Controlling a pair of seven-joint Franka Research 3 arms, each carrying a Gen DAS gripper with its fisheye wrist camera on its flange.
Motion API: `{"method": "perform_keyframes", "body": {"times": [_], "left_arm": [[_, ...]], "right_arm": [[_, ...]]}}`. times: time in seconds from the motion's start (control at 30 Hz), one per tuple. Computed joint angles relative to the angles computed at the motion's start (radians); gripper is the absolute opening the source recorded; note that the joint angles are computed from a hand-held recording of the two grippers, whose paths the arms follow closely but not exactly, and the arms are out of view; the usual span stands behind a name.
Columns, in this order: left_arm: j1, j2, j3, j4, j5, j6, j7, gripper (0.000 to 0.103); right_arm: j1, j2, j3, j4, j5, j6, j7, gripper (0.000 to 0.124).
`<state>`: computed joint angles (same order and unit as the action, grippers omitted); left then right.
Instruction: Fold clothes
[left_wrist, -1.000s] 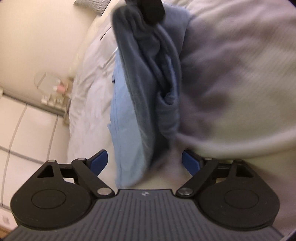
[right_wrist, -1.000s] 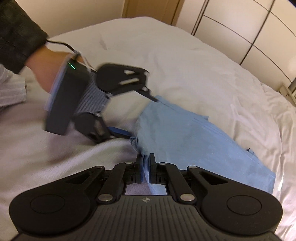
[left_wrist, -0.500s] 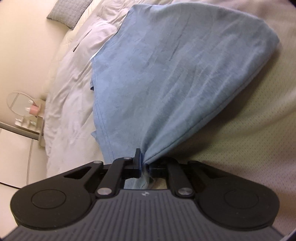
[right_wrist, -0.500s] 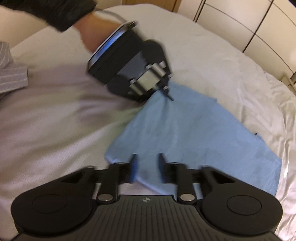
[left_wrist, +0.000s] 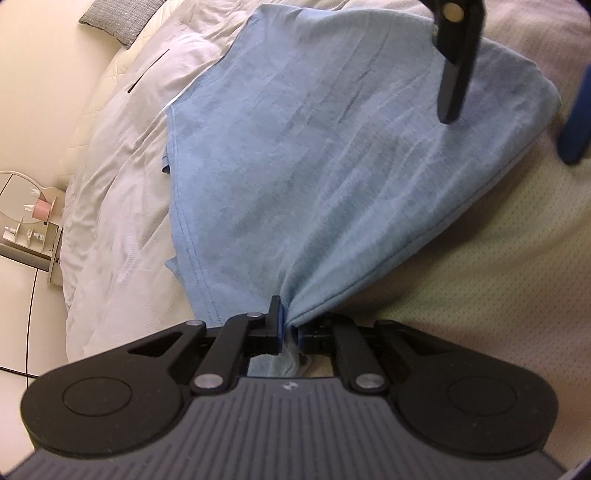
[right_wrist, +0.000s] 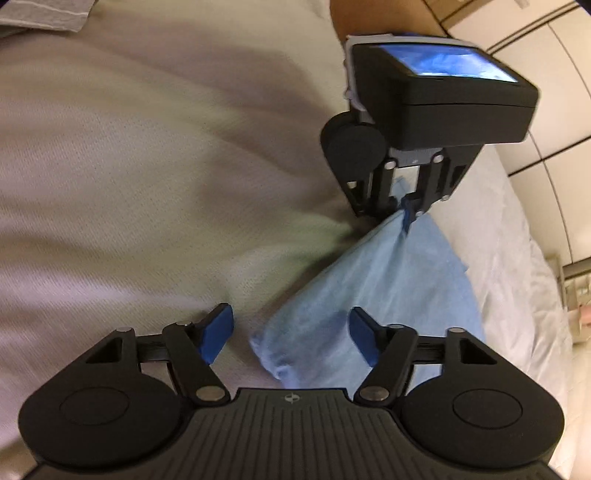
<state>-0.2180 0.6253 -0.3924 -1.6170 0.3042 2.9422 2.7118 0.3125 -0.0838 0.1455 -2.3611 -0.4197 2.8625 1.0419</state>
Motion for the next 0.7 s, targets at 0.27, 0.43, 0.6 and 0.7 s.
{"method": "perform_keyframes", "body": {"times": [0.27, 0.43, 0.6, 0.7], "left_arm": [[-0.018, 0.014, 0.046, -0.033, 0.101, 0.123, 0.028, 0.019], [-0.022, 0.041, 0.062, -0.020, 0.183, 0.165, 0.062, 0.017], [-0.021, 0.022, 0.051, -0.001, 0.163, 0.085, 0.046, 0.005], [-0.012, -0.009, 0.035, -0.007, 0.155, 0.064, 0.075, 0.005]], "right_arm": [[-0.010, 0.025, -0.031, 0.049, 0.094, -0.044, -0.025, 0.008], [0.002, 0.003, -0.048, 0.055, 0.300, -0.059, -0.114, 0.008], [0.024, -0.048, -0.064, 0.060, 0.501, -0.109, -0.218, 0.008], [0.026, -0.084, -0.072, 0.048, 0.586, -0.129, -0.271, 0.008]]}}
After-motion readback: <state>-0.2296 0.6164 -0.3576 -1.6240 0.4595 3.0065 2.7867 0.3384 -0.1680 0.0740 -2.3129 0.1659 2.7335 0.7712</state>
